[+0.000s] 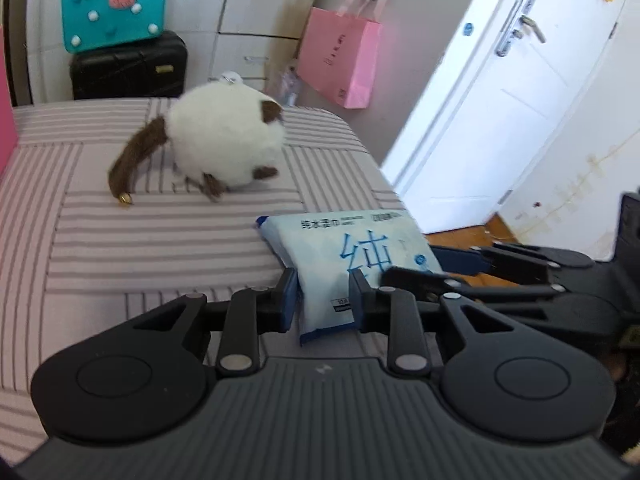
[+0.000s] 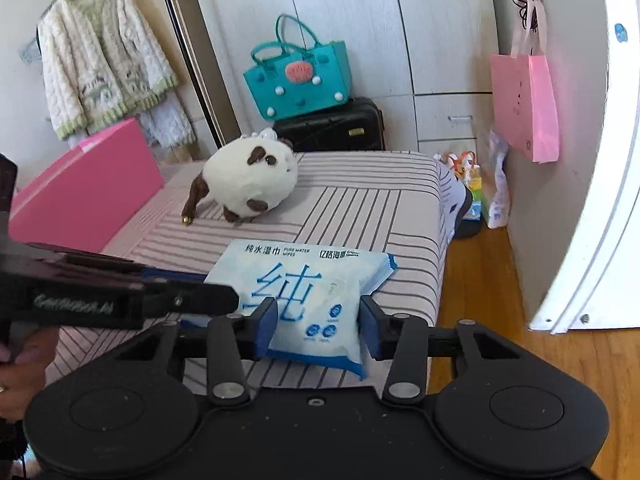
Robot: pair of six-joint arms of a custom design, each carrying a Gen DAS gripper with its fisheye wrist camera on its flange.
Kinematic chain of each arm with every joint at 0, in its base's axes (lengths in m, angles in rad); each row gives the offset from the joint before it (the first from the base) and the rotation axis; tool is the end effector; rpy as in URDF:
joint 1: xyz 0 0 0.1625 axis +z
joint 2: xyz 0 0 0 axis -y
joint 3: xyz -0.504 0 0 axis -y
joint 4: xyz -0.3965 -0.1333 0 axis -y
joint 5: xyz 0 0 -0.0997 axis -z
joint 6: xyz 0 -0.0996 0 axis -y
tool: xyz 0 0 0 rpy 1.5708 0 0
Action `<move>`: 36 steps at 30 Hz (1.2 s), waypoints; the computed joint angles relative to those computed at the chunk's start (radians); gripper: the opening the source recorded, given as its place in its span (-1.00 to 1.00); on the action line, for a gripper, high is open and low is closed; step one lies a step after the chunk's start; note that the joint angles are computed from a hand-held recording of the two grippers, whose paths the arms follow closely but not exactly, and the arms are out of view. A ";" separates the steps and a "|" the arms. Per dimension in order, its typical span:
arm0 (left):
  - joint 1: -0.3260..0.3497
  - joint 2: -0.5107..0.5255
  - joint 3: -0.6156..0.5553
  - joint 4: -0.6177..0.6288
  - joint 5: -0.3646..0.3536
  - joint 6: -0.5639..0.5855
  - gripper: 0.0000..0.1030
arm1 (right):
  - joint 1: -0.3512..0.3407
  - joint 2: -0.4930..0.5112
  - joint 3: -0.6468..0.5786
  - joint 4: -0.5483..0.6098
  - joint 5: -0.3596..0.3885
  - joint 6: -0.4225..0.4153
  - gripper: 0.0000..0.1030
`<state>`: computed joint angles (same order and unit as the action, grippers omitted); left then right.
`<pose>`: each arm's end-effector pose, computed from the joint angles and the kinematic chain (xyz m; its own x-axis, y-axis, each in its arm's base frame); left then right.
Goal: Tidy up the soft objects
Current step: 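Lift the blue-printed wipes pack with the left gripper over the pink box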
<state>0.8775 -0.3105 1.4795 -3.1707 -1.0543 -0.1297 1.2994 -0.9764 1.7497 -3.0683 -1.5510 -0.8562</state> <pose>-0.3464 -0.7025 -0.0855 -0.8690 0.3033 -0.3909 0.4722 0.7443 -0.4722 -0.0591 -0.7170 0.2946 -0.7852 -0.3777 0.4907 -0.5986 0.6658 -0.4454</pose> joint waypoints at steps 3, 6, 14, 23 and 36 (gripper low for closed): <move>-0.016 -0.009 0.033 -0.024 0.026 0.006 -0.50 | 0.020 -0.013 0.010 0.028 -0.047 0.026 -0.01; -0.028 -0.027 0.078 -0.056 0.048 0.008 -0.50 | 0.037 -0.026 0.035 0.035 -0.081 0.035 0.02; -0.053 -0.113 0.226 -0.117 0.048 0.031 -0.50 | 0.077 -0.084 0.115 0.065 -0.111 0.004 0.06; -0.088 -0.205 0.360 -0.141 0.066 0.013 -0.50 | 0.123 -0.124 0.173 0.108 -0.126 0.016 0.15; -0.132 -0.355 0.532 -0.143 0.090 -0.004 -0.50 | 0.201 -0.172 0.242 0.147 -0.105 -0.044 0.20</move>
